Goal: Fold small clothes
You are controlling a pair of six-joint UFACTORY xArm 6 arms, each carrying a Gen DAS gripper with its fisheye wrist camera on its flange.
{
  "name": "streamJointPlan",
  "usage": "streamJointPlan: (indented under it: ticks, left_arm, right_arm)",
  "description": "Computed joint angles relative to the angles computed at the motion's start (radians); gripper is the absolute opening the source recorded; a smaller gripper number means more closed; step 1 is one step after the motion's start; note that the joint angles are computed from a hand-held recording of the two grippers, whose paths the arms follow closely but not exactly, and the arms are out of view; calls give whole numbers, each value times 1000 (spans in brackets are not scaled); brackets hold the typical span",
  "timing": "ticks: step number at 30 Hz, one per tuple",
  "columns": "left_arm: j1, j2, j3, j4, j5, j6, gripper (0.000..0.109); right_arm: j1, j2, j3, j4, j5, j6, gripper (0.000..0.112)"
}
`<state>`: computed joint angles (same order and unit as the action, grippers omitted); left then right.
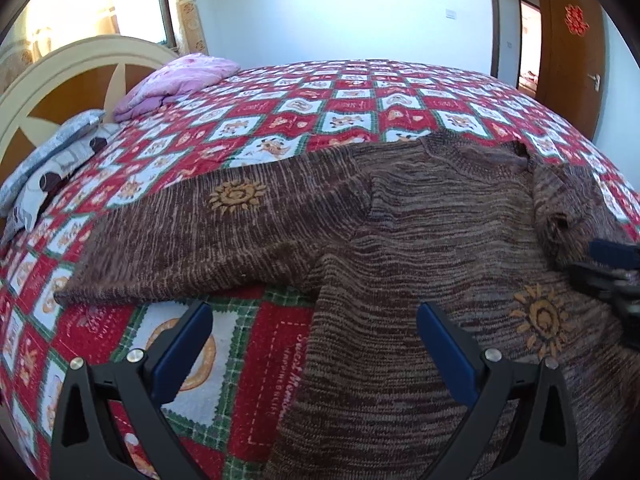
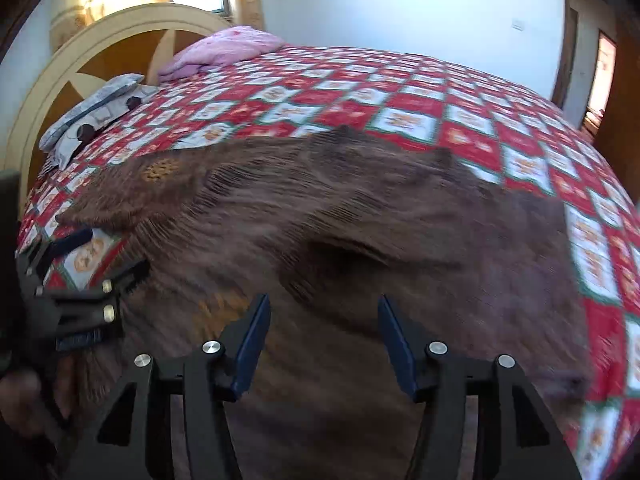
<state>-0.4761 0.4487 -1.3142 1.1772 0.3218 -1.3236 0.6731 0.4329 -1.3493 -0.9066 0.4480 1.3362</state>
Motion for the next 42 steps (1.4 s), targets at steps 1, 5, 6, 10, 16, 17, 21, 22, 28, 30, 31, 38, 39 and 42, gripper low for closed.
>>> streamJointPlan:
  ticks: [1, 5, 6, 10, 16, 17, 21, 22, 28, 30, 31, 38, 39, 42]
  left_arm:
    - [-7, -8, 0, 3, 6, 6, 103]
    - [-35, -29, -16, 5, -12, 43, 103]
    - [-47, -31, -26, 14, -14, 48, 103]
    - [-123, 19, -134, -33, 8, 185, 103]
    - [-225, 257, -451, -254, 180, 511, 103]
    - [-239, 303, -511, -281, 215, 557, 103]
    - [-276, 438, -704, -205, 365, 549, 103]
    - [-270, 457, -742, -219, 401, 524, 103]
    - [-187, 461, -784, -404, 525, 415, 103]
    - [-173, 419, -708, -417, 477, 392, 103]
    - [-168, 383, -646, -410, 443, 375, 102]
    - [-171, 301, -504, -496, 243, 466, 81]
    - [-173, 292, -490, -527, 220, 495, 81]
    - [-190, 284, -467, -598, 189, 574, 76]
  right_arm:
    - [-1, -53, 61, -21, 10, 36, 57]
    - [9, -225, 260, -137, 92, 221, 65]
    - [10, -258, 303, -176, 98, 278, 65]
    - [7, -313, 397, -329, 107, 501, 66]
    - [-11, -312, 443, -451, 75, 698, 66]
    - [1, -309, 441, -459, 99, 682, 66]
    - [15, -304, 435, -465, 108, 663, 66]
    - [16, -306, 435, -478, 104, 672, 66]
    - [32, -290, 420, -476, 119, 645, 67]
    - [34, -284, 416, -474, 115, 645, 67]
    - [36, -281, 414, -471, 120, 641, 67]
    - [55, -273, 407, -459, 165, 639, 68]
    - [56, -275, 408, -460, 169, 643, 68]
    - [53, -273, 407, -455, 167, 637, 68]
